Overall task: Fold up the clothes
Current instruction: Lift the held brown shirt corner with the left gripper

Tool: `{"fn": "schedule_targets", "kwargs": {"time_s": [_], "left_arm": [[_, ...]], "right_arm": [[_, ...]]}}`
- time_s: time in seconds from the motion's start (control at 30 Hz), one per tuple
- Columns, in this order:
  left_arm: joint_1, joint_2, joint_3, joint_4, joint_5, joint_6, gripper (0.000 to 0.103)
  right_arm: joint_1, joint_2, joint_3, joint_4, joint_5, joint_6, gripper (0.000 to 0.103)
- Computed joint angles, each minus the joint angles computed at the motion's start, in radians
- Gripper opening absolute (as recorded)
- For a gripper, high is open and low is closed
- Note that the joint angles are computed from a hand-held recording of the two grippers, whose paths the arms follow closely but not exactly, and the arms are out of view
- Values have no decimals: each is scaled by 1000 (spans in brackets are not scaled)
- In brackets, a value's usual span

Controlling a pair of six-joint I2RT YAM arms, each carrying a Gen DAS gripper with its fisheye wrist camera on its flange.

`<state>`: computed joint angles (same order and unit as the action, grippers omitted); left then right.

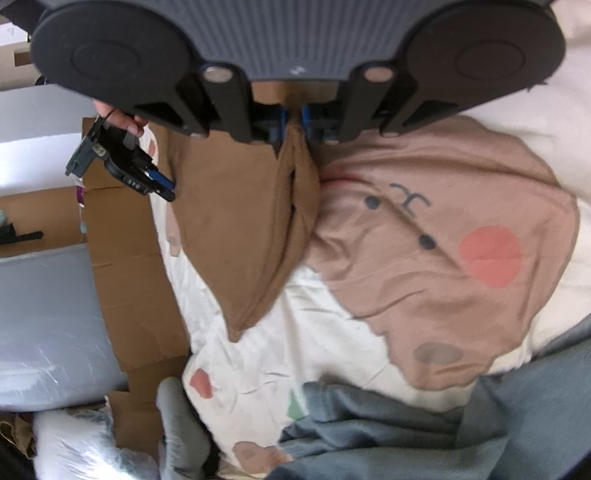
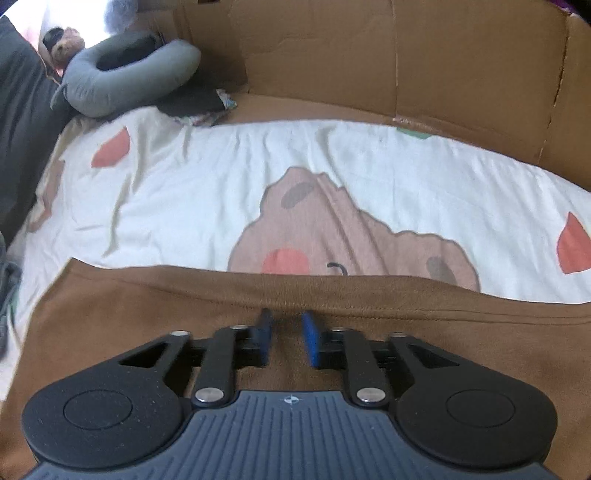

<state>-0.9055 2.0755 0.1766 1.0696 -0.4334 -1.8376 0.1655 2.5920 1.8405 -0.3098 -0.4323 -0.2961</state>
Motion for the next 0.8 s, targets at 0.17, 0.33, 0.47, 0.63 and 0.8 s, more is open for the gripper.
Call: {"fn": "schedule_targets", "kwargs": {"time_s": [0.17, 0.33, 0.47, 0.63, 0.8], "left_arm": [[27, -128, 7, -92, 2, 72, 8], [54, -257, 38, -210, 20, 160, 8], [100, -354, 88, -314, 65, 264, 8], [161, -424, 176, -431, 139, 388, 8], [200, -435, 274, -516, 212, 492, 8]], "right_arm": [[-30, -71, -50, -45, -43, -23, 45], [-67, -173, -133, -80, -84, -55, 46], [-101, -264, -217, -105, -125, -83, 49], [-145, -384, -336, -151, -189, -142, 49], [-179, -483, -432, -216, -245, -238, 49]]}}
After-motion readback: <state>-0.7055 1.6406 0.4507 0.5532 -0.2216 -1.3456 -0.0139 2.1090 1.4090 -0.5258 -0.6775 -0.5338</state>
